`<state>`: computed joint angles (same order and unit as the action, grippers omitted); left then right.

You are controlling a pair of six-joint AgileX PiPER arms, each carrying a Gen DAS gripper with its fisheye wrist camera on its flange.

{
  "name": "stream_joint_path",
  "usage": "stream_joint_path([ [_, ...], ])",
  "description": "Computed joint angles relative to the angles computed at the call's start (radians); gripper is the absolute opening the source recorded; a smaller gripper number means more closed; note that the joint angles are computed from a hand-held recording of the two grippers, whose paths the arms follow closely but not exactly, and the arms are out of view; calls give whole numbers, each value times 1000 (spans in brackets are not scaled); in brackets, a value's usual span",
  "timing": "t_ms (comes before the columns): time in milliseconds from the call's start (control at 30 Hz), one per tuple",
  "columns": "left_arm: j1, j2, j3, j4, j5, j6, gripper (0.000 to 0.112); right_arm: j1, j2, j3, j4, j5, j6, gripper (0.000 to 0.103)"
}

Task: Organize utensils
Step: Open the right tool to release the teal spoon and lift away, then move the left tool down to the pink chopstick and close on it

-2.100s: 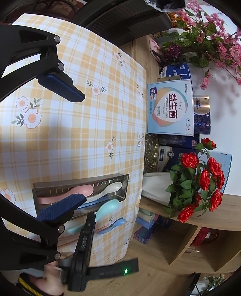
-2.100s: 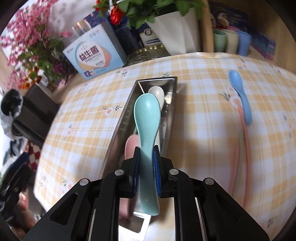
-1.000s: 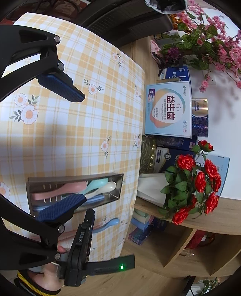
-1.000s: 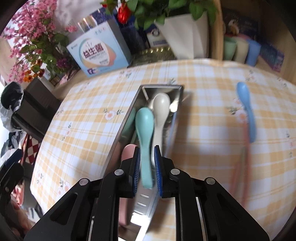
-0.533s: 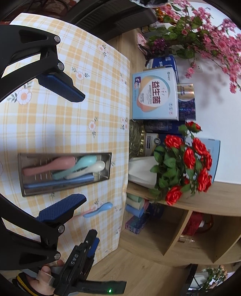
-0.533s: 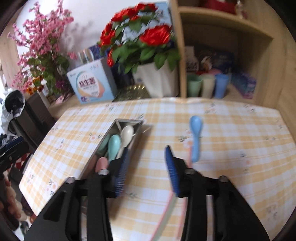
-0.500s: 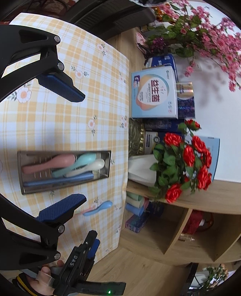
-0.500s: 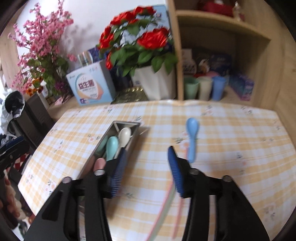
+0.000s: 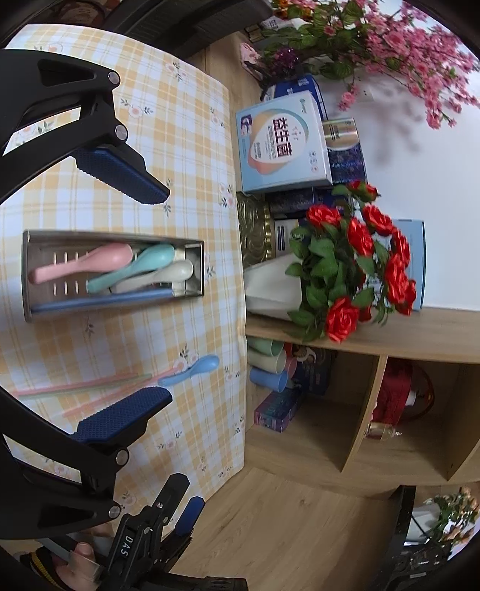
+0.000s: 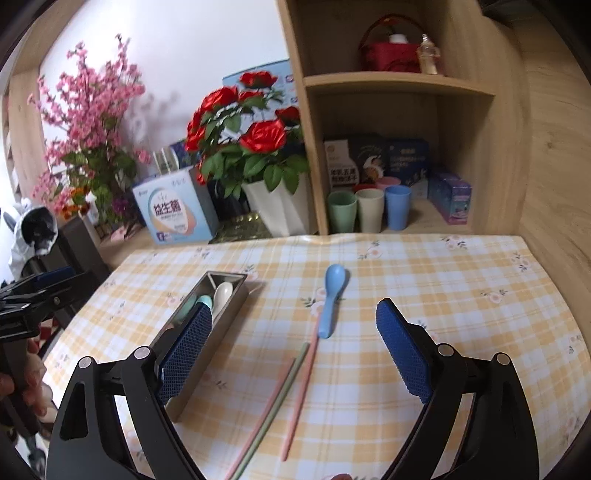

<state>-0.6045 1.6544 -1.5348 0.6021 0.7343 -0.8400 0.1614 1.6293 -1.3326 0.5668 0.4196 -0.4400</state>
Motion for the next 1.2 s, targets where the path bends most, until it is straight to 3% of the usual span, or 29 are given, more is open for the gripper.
stream_joint_path([
  [367, -68, 139, -162, -40, 68, 75, 97, -105, -3, 101, 244, -35, -239, 88],
  [600, -80, 238, -194, -165, 52, 156, 97, -195, 50, 160, 549, 8, -506, 88],
  [700, -79, 305, -225, -235, 65, 197, 97, -206, 86, 171, 575, 9, -538, 88],
  [767, -77, 344, -245, -269, 80, 215, 96, -221, 125, 162, 593, 56, -563, 88],
  [800, -74, 363, -254, -286, 89, 224, 94, -225, 137, 164, 607, 70, -580, 88],
  [867, -61, 414, -287, -338, 118, 255, 77, -217, 159, 172, 593, 57, -577, 88],
  [900, -53, 451, -322, -373, 154, 282, 59, -209, 163, 176, 577, 37, -564, 88],
  [967, -42, 490, -357, -413, 190, 304, 41, -189, 171, 191, 550, -19, -543, 88],
  [1033, -27, 504, -353, -473, 178, 329, 34, -174, 180, 202, 539, -63, -543, 88],
  [1200, -28, 543, -383, -522, 193, 376, 23, -165, 189, 204, 562, -75, -593, 88],
])
